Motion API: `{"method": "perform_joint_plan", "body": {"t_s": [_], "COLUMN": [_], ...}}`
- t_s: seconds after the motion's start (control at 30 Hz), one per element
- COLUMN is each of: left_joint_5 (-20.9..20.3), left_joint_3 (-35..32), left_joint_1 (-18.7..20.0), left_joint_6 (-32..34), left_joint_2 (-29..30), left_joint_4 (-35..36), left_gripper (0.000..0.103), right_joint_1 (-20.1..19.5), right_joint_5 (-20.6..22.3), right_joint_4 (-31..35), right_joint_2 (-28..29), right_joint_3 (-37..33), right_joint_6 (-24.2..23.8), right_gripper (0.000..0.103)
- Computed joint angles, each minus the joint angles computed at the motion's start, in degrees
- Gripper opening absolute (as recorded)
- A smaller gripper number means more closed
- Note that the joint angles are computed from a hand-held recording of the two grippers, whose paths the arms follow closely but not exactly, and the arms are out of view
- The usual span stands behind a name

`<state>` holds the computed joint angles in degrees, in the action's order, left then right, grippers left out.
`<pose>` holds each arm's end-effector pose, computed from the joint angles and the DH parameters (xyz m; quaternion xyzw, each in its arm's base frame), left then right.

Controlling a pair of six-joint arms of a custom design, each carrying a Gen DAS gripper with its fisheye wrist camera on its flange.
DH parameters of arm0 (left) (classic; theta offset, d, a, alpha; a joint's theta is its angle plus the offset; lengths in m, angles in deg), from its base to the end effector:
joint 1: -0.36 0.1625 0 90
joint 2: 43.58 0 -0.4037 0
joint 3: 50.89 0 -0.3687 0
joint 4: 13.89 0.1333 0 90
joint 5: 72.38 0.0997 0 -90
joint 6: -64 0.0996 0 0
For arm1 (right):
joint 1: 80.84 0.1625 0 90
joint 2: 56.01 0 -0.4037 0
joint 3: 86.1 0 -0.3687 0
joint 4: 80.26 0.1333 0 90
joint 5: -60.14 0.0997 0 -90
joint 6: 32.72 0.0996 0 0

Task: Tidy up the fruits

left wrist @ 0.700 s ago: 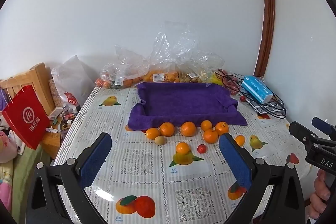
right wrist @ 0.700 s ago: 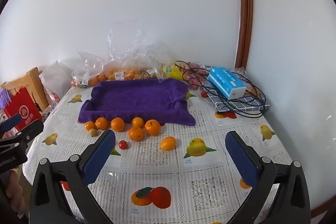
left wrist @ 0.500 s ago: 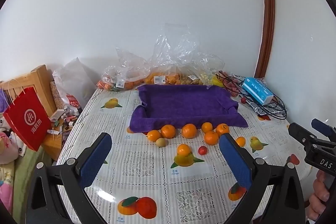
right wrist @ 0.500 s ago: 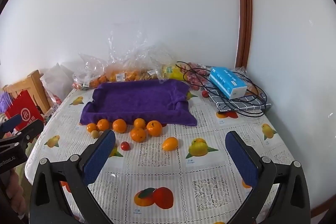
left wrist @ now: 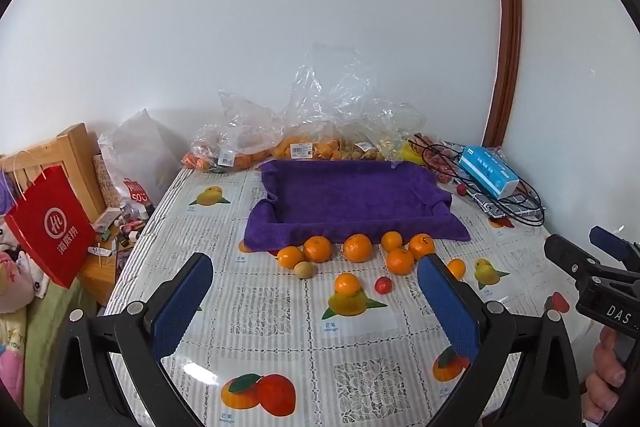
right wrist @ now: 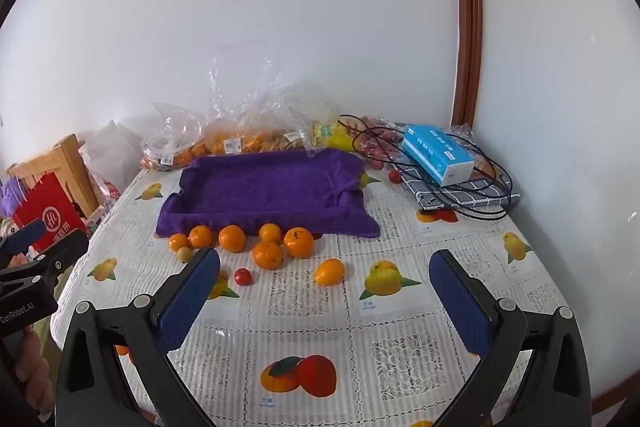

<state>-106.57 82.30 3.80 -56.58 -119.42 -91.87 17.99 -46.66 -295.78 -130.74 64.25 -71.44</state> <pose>-0.2670 -0.2321 0.1305 0.0421 0.7728 -0.4921 0.3986 0.1547 -0.3150 0.2096 0.3052 -0.8457 0.3690 0.2356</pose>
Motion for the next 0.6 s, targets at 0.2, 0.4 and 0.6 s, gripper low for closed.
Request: {"method": "perform_joint_plan", "body": {"t_s": [0.2,0.4,0.6], "left_joint_5": [-0.32,-0.5,-0.77], "left_joint_3": [0.29,-0.22,-0.42], "left_joint_1": [-0.47,-0.51,-0.78], "left_joint_6": [-0.13,-0.36,-0.61], "left_joint_2": [0.05,0.18,-0.18], "left_joint_4": [-0.01,0.69,1.35], "left_gripper": [0.102,0.102,0.103], "right_joint_1": [0.47,0.73,1.15], "right_joint_5": [-0.17,-0.03,0.01], "right_joint_4": [0.0,-0.31,-0.77], "right_joint_2": [0.07,0.07,0.14], "right_joint_3": [0.01,0.29,0.58], "right_joint_6": [0.12,0.39,0.05], "right_gripper": [0.103,0.103,0.103]}}
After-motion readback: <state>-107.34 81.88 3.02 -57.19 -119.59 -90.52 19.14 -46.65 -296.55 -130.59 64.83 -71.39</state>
